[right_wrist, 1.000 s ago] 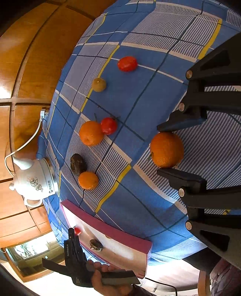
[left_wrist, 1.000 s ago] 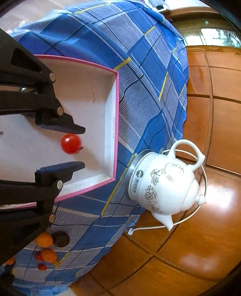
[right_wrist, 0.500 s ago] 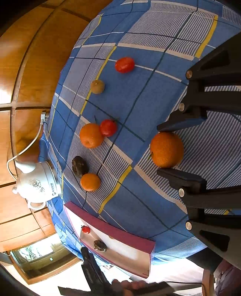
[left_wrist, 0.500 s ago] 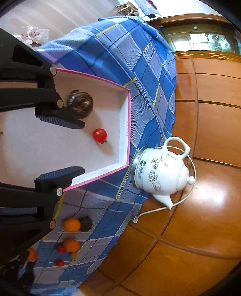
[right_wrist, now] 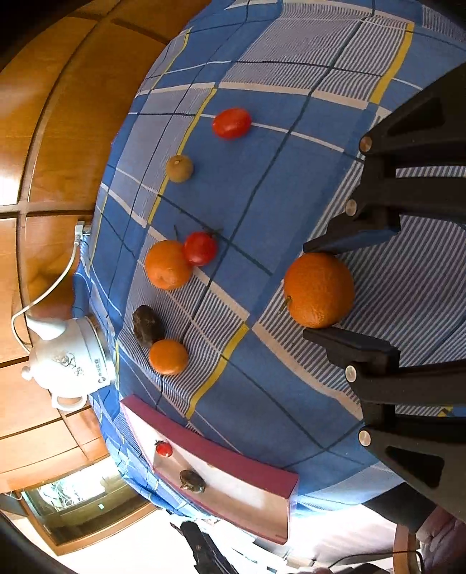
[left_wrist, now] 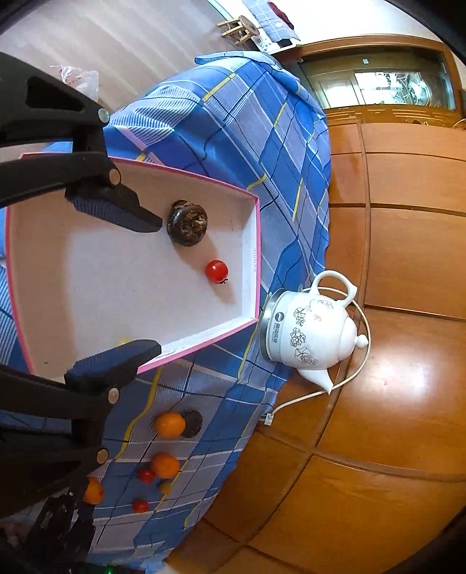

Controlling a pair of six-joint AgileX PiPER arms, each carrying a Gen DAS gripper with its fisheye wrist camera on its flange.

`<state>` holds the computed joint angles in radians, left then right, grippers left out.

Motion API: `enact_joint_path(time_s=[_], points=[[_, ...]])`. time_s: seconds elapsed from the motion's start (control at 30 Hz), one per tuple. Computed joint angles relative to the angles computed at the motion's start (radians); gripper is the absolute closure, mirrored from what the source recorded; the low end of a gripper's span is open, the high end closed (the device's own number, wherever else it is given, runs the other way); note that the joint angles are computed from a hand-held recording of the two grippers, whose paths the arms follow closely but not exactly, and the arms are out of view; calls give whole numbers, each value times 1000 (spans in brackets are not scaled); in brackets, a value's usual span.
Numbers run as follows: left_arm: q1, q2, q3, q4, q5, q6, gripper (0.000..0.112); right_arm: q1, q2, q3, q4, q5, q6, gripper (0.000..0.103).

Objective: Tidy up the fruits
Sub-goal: 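Carry the mandarin orange into the tray and open the right gripper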

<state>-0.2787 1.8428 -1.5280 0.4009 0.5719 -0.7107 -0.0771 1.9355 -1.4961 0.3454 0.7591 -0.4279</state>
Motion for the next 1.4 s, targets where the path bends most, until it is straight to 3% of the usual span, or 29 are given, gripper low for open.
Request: enact_joint_path(time_s=[0.33,0.83,1.17,1.4], points=[[5,-31,53,1,-18,-9,49,-10,-15,19,-4,-20,4,63],[22,-69,128,54,-50,-70,34,22,-45,14,-30,-11,14,63],[33,-69,128,69,-46,-92,33,72,-52,-25,65,56,-65,63],[49,-69,135,46,-54,-83,31,130,13,-164,124,144,-96,63]])
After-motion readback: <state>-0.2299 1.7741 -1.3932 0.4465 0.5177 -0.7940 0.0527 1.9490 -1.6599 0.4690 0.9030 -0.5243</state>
